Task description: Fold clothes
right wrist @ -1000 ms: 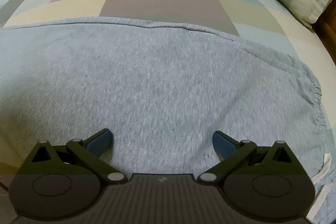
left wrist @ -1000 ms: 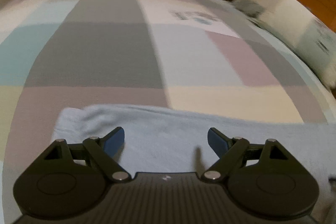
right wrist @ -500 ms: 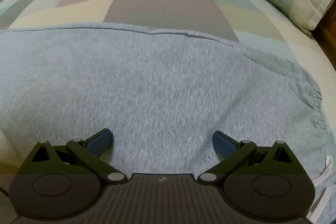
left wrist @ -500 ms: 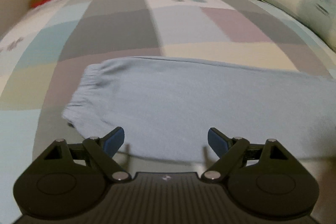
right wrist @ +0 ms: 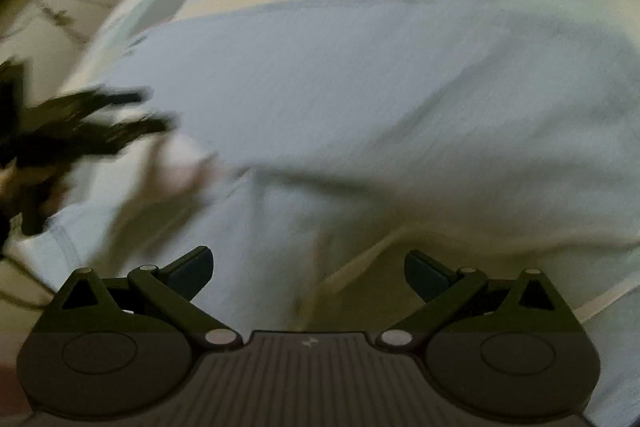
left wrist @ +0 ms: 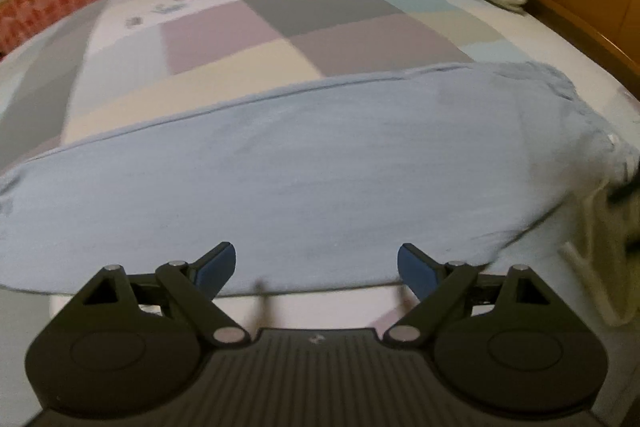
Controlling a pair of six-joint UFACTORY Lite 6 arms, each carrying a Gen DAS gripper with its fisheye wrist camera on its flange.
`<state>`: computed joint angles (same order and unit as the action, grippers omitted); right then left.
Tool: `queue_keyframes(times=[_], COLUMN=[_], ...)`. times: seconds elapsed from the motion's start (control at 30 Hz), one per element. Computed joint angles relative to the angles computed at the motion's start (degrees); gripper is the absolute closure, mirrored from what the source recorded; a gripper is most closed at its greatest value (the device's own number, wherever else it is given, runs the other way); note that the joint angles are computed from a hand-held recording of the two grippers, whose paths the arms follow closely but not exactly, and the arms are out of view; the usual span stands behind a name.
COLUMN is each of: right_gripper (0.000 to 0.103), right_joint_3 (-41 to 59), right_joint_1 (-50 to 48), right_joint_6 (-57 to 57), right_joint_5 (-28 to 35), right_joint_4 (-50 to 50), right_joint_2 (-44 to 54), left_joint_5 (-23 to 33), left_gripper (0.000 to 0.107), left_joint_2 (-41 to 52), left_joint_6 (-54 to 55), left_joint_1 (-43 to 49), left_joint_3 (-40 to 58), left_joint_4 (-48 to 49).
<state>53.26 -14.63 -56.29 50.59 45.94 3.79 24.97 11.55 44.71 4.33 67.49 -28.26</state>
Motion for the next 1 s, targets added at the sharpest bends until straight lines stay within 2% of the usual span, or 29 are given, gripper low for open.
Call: queue_keyframes(times=[0.07, 0.2, 0.3, 0.37, 0.47, 0.6, 0.7, 0.8, 0.93, 1.0], right_gripper=[0.0, 0.0, 0.0, 0.0, 0.0, 0.0, 0.0, 0.0, 0.0, 0.0], right_joint_3=[-3.6, -8.4, -10.1, -9.5, -9.7, -11.0, -11.4, -9.8, -9.3, -10.1], right_joint_1=[0.9, 4.7, 5.8, 7.4, 10.6, 11.8, 12.5, 15.0, 18.3, 21.6], right_joint_6=[-2.7, -4.3, -6.1, -5.8, -6.3, -5.2, -1.9, 0.6, -3.4, -3.9], right_joint_5=[0.8, -4.2, -1.4, 3.9, 8.6, 6.3, 1.8, -1.4, 5.8, 4.4], right_joint_4=[2.8, 7.6, 10.7, 10.2, 8.5, 7.7, 7.5, 8.2, 12.1, 11.3], right_joint_2=[-0.3, 0.2, -0.4, 0.8, 0.2, -4.1, -5.8, -2.5, -1.1, -3.8], left_joint_5=[0.2, 1.0, 1.8, 2.3, 3.2, 3.6, 3.6, 3.2, 3.8, 4.5], left_gripper=[0.019, 0.019, 0.019, 0.019, 0.019, 0.019, 0.019, 0.019, 0.019, 0.019], left_joint_2=[1.2, 3.9, 4.4, 4.4, 4.3, 2.2, 0.3, -1.6, -3.8, -4.5], left_joint_6=[-3.0, -9.3, -13.2, -13.9, -15.7, -14.1, -13.5, -12.6, -9.9, -9.4], left_joint_1=[-2.0, -4.4, -4.3, -3.8, -3.6, -3.3, -3.0, -2.0, 0.3, 1.3], left_joint_3=[2.0, 6.5, 8.1, 8.3, 8.7, 6.8, 4.6, 2.3, 0.1, -0.4], left_joint_4=[2.1, 6.9, 8.7, 8.0, 8.5, 8.5, 8.6, 7.3, 4.5, 4.5])
